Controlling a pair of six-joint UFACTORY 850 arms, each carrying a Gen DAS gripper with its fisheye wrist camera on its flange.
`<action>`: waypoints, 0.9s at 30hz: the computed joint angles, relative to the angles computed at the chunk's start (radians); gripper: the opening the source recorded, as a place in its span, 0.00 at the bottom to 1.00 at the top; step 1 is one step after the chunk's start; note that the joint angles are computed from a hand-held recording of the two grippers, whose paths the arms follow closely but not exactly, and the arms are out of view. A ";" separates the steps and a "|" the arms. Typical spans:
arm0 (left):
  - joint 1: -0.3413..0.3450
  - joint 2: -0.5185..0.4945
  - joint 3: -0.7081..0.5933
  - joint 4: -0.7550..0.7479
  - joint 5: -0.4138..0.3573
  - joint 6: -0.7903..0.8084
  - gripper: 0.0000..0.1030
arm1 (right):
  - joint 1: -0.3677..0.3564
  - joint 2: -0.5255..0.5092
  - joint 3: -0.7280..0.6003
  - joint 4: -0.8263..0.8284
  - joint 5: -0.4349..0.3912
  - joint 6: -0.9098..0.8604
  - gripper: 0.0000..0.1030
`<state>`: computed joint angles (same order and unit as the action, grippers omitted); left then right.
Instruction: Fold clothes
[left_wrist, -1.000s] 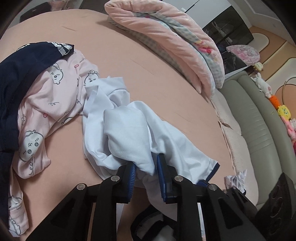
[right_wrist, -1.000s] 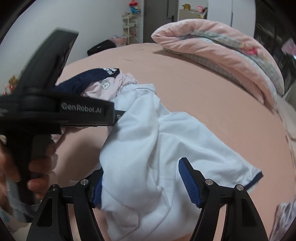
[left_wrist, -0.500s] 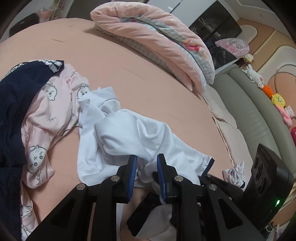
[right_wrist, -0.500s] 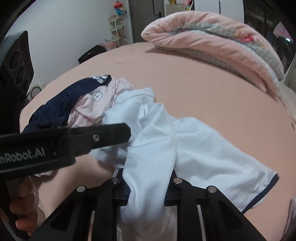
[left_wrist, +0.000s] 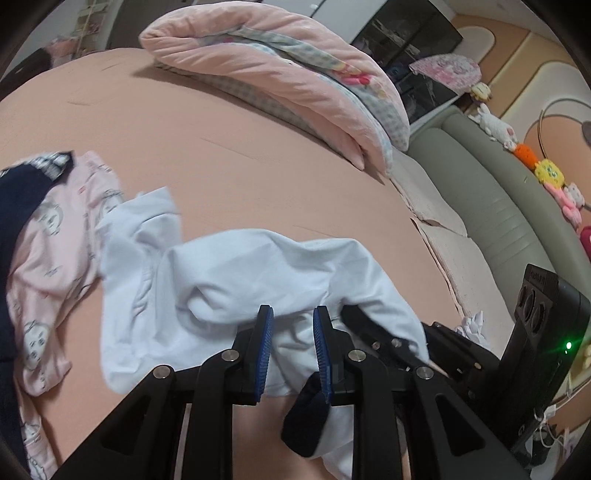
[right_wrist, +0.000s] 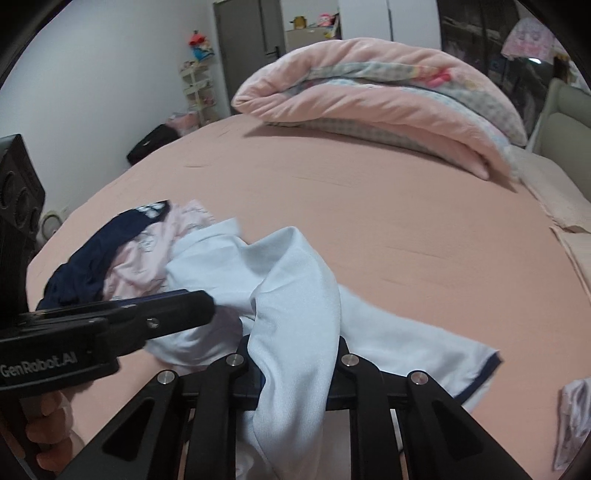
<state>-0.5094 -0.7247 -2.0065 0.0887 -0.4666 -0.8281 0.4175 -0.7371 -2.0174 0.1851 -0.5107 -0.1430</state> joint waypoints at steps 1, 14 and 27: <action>-0.003 -0.022 -0.039 0.000 -0.023 0.010 0.19 | -0.008 0.000 -0.001 -0.007 0.001 0.012 0.14; -0.013 -0.104 -0.189 -0.061 -0.132 0.045 0.80 | -0.122 -0.012 -0.013 -0.063 0.011 0.168 0.13; -0.074 -0.093 -0.138 0.257 -0.348 0.055 0.81 | -0.148 0.003 0.021 -0.083 0.002 0.212 0.13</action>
<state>-0.5836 -0.8173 -2.1447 0.3455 -0.8148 -0.7731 0.2695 -0.7339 -1.9960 0.1024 -0.5086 0.0686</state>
